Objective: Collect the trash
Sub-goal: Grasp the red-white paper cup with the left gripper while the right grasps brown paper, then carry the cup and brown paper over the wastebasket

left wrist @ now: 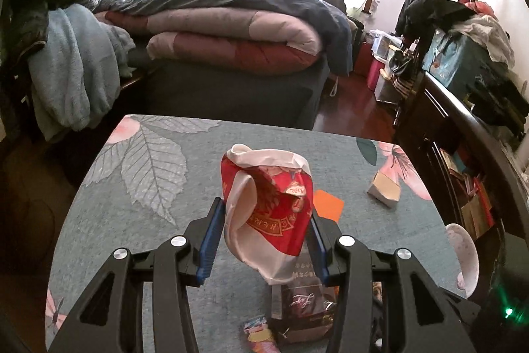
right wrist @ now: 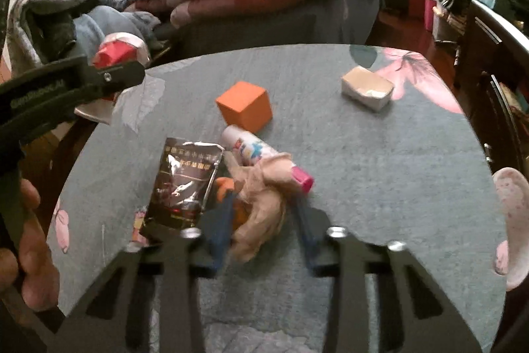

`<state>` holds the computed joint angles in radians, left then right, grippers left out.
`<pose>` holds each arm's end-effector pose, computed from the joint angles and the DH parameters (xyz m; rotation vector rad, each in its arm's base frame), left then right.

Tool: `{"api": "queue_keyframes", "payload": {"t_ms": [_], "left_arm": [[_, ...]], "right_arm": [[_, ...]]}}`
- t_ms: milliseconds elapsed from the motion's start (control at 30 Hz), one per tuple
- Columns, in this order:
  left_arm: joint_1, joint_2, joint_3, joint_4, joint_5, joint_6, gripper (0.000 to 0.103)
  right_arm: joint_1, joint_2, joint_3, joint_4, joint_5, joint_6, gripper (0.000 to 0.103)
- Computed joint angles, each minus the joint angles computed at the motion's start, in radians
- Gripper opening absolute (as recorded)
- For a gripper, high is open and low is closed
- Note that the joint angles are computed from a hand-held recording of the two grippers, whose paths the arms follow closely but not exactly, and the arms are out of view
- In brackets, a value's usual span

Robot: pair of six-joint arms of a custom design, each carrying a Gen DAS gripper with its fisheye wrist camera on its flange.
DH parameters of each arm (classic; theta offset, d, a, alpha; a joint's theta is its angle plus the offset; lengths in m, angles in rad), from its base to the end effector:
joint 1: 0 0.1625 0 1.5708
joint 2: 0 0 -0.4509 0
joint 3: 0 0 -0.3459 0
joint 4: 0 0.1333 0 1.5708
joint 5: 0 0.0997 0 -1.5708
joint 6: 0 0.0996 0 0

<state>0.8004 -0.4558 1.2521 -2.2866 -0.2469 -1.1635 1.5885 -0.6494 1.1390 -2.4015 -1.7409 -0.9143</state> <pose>-0.3533 -0.6942 0.0815 -0.3319 1.9910 -1.2479 0.1304 -0.7890 0.2133 1.2314 -2.5406 0.3338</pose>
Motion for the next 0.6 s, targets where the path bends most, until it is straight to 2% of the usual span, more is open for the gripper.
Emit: {"api": "queue_keyframes", "payload": {"t_ms": [67, 300, 600], "left_arm": [[-0.003, -0.008, 0.02, -0.032, 0.004, 0.011, 0.047], [-0.026, -0.014, 0.053, -0.137, 0.012, 0.072, 0.047], [-0.071, 0.035, -0.009, -0.212, 0.032, 0.198, 0.047]], "right_arm": [[-0.001, -0.014, 0.028, -0.056, 0.014, -0.016, 0.019], [-0.017, -0.067, 0.058, -0.059, 0.057, -0.023, 0.018], [-0.041, -0.135, 0.085, -0.06, 0.113, -0.016, 0.018]]}}
